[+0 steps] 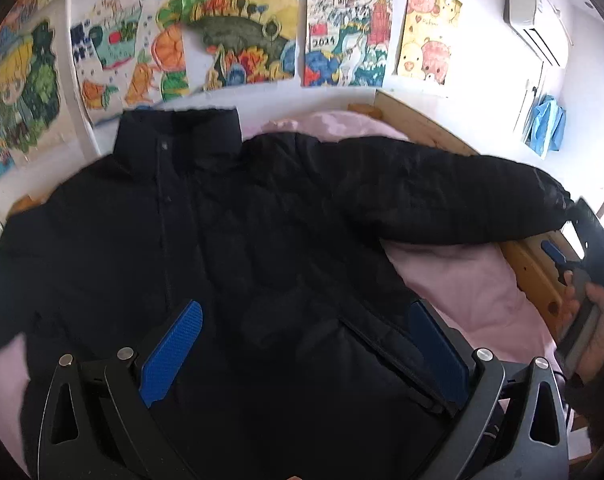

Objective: Fold large clothes
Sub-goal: 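Grasp the black jacket sleeve cuff with the right gripper and lift it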

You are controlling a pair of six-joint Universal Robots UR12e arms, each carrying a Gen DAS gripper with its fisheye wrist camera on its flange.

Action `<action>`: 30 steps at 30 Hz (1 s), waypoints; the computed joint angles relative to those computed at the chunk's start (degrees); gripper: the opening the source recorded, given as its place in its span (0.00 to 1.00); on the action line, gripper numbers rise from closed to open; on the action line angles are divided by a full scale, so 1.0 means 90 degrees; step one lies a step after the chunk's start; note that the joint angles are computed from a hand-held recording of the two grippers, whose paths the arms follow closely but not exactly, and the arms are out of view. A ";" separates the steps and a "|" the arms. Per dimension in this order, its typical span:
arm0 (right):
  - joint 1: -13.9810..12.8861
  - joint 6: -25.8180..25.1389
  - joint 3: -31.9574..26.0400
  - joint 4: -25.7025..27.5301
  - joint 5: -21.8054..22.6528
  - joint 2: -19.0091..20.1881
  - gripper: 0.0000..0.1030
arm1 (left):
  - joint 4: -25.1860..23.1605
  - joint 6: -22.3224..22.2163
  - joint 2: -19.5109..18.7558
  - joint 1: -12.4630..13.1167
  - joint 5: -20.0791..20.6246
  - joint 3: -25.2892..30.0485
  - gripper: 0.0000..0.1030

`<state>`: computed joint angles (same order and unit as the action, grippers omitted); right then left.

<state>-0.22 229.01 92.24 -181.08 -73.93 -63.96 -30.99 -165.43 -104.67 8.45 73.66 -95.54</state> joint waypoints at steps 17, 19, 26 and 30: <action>0.0253 0.1485 -0.0520 0.0193 -0.1874 0.0368 0.09 | -0.0508 -0.0788 -0.0163 0.0246 0.0468 0.0352 0.98; 0.0390 0.0820 -0.0783 0.0389 -0.2273 0.0367 0.08 | -0.0716 -0.1060 -0.0191 0.0389 0.0401 0.0463 0.98; 0.0870 -0.1711 -0.2339 0.0681 -0.2757 0.0798 0.07 | -0.0788 -0.1801 -0.0224 0.0915 0.0371 0.0592 0.98; 0.1292 -0.3348 -0.3439 0.0640 -0.2521 0.1298 0.08 | -0.0603 -0.2333 -0.0158 0.1285 -0.0006 0.0552 0.98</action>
